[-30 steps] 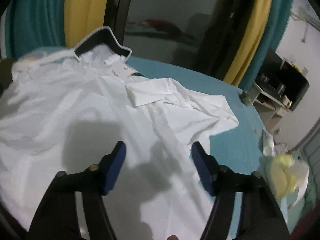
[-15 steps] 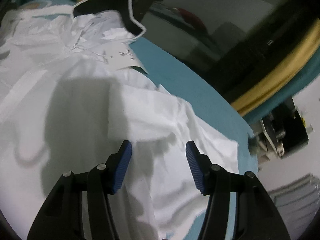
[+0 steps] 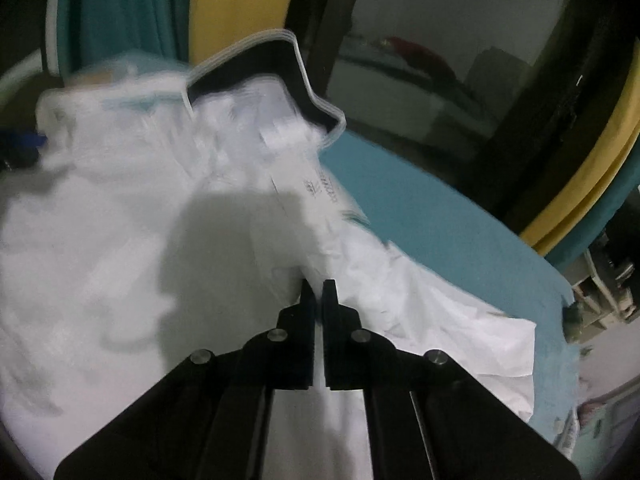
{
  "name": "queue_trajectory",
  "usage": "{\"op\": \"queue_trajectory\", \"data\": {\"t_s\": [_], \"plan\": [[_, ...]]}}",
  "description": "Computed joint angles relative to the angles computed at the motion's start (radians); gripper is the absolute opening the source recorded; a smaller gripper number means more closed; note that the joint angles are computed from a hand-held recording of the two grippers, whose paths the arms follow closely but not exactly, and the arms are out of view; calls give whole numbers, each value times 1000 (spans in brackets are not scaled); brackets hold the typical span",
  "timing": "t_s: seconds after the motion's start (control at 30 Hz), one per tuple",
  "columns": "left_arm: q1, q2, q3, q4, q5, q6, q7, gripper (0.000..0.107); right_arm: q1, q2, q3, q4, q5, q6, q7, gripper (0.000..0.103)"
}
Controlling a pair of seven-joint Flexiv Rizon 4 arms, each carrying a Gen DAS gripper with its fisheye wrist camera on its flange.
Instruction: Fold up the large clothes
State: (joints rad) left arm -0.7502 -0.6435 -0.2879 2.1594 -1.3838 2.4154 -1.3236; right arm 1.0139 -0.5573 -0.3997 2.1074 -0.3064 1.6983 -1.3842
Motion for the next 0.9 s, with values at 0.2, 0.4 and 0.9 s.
{"op": "queue_trajectory", "data": {"t_s": [0.2,0.4,0.9], "plan": [[-17,8,-3,7,-97,93,73,85,-79,14,190,-67,8,6,48,2],[4,53,-8,79,-64,113,59,85,-105,-41,308,-151,-32,-23,90,2],[56,139,39,170,-18,37,74,85,-238,-198,554,-374,-112,-121,91,2]]}}
